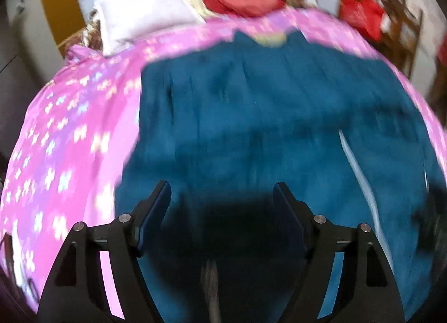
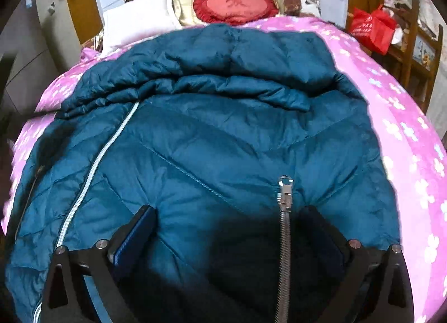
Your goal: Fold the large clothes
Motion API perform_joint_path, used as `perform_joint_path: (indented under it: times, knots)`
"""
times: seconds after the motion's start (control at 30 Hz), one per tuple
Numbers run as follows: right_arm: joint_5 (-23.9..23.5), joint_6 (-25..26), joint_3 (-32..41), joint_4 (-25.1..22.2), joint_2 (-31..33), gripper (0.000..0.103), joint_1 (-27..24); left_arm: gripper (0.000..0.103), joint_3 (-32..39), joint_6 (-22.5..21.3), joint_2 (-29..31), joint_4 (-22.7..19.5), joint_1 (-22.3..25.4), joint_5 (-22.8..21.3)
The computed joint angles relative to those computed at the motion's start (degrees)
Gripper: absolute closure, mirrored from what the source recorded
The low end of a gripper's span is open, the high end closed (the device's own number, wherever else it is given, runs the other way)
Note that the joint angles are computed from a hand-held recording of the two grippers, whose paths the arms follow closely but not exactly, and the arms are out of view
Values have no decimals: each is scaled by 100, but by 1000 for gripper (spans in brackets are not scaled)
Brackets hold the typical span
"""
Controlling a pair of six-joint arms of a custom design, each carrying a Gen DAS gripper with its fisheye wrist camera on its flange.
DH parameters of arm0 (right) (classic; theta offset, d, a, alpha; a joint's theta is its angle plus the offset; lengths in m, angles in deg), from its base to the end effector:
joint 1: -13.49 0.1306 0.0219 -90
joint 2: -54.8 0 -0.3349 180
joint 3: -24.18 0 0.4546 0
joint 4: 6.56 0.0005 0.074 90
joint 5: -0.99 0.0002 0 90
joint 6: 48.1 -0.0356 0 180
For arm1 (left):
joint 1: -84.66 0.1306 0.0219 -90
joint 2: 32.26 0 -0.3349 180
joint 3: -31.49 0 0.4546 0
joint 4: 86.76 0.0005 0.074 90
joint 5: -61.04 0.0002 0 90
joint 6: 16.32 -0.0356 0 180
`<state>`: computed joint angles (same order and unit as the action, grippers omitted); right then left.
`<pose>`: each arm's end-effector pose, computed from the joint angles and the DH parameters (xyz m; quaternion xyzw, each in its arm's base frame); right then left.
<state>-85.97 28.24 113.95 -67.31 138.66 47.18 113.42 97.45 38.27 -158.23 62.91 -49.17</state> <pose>0.4183 0.2760 0.4207 -0.1578 0.9398 0.0981 0.2867 0.3846 -0.1407 0.4430 -0.0621 0.9502 0.0580 0.3000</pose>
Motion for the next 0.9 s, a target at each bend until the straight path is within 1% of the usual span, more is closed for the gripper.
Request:
perform_joint_path:
  times: [0.07,0.17,0.2,0.27,0.33,0.43,0.5,0.53,0.63,0.7,0.8,0.9]
  knots:
    - [112,-12,-179,109,-343,1,-2,27,-367,119,-428,-344,-123,48]
    - [374,95,-667,156,-1138,1,-31,27,-872,363,-1027,-743,-193,108]
    - [472,169,-857,110,-1415,1,-71,27,-1046,454,-1235,-815,-203,87]
    - [614,186,-1113,-88,-1786,1,-183,27,-1252,595,-1475,-814,-286,1]
    - [515,136,-1373,-344,-2153,1,-424,27,-1405,791,-1668,-841,-511,-249]
    - [252,58,-1555,-570,-2374,1,-830,22,-1602,1015,-1819,-763,-707,-388]
    - [107,31,-1636,-738,-2441,1,-1034,18,-1706,1194,-1871,-699,-816,-617]
    - [106,65,-1664,-821,-2456,1,-1082,16,-1733,1344,-1883,-715,-888,-753]
    - [5,144,-1739,-932,-2487,1,-1107,13,-1855,1784,-1963,-668,-978,-954]
    - [-31,169,-1775,-1052,-2448,1,-1081,13,-1920,1939,-2017,-616,-1020,-1031]
    - [-9,224,-1855,-1031,-2494,0,-1072,13,-1998,2014,-2089,-555,-1090,-1167]
    - [59,258,-1901,-995,-2536,0,-1057,12,-2068,1996,-2181,-450,-1035,-1082]
